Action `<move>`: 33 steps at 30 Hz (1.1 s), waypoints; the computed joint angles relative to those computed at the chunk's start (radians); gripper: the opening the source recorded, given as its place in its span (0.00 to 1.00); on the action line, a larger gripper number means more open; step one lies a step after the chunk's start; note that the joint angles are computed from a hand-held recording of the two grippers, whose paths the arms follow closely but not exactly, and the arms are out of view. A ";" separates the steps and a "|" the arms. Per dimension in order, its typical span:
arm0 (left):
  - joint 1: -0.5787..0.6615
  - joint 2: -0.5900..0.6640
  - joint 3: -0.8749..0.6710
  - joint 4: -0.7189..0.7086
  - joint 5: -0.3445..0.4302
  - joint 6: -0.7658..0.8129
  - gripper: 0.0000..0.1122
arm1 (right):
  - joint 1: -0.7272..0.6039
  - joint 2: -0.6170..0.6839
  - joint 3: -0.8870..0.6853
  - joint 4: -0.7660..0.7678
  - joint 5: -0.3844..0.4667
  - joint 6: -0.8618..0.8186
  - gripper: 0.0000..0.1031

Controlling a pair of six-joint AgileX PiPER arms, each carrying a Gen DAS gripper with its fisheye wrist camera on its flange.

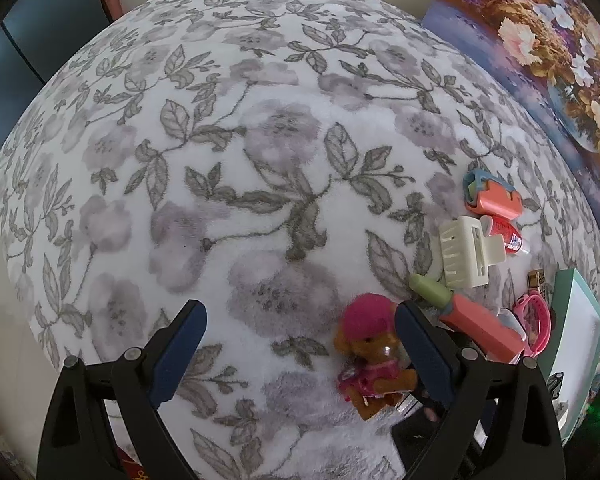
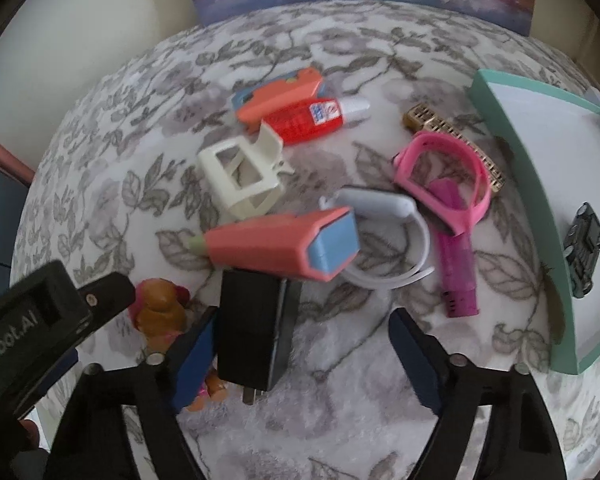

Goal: Organize rigid objects
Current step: 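Move both tools back to the pile and grasp the black charger with the right tool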

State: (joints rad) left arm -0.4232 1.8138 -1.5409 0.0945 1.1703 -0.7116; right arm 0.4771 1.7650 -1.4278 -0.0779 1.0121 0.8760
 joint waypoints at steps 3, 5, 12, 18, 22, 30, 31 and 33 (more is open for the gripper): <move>0.001 0.010 -0.003 -0.007 -0.005 0.014 0.85 | 0.017 0.023 -0.016 -0.023 0.012 0.004 0.80; 0.004 0.018 -0.007 -0.014 -0.004 0.021 0.85 | 0.029 0.034 -0.026 -0.044 0.020 0.003 0.80; 0.011 0.016 0.006 -0.022 -0.016 0.016 0.85 | 0.040 0.040 -0.036 -0.071 0.034 -0.001 0.64; 0.017 0.002 0.025 -0.063 -0.035 0.034 0.85 | 0.008 -0.007 0.014 -0.046 0.018 -0.038 0.46; 0.023 0.004 0.029 -0.104 -0.050 0.058 0.85 | -0.030 -0.050 0.064 0.000 -0.009 -0.082 0.42; 0.008 0.021 0.010 -0.153 -0.058 0.093 0.85 | -0.111 -0.127 0.151 0.088 -0.027 -0.175 0.33; 0.002 0.029 0.003 -0.155 -0.058 0.093 0.85 | -0.120 -0.139 0.164 0.098 -0.029 -0.188 0.33; -0.009 0.043 -0.012 -0.162 -0.052 0.099 0.85 | -0.137 -0.149 0.182 0.123 -0.037 -0.208 0.32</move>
State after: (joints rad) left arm -0.4320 1.8568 -1.5527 -0.0674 1.1178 -0.6129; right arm 0.3402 1.6164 -1.2460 0.0446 0.9751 0.6676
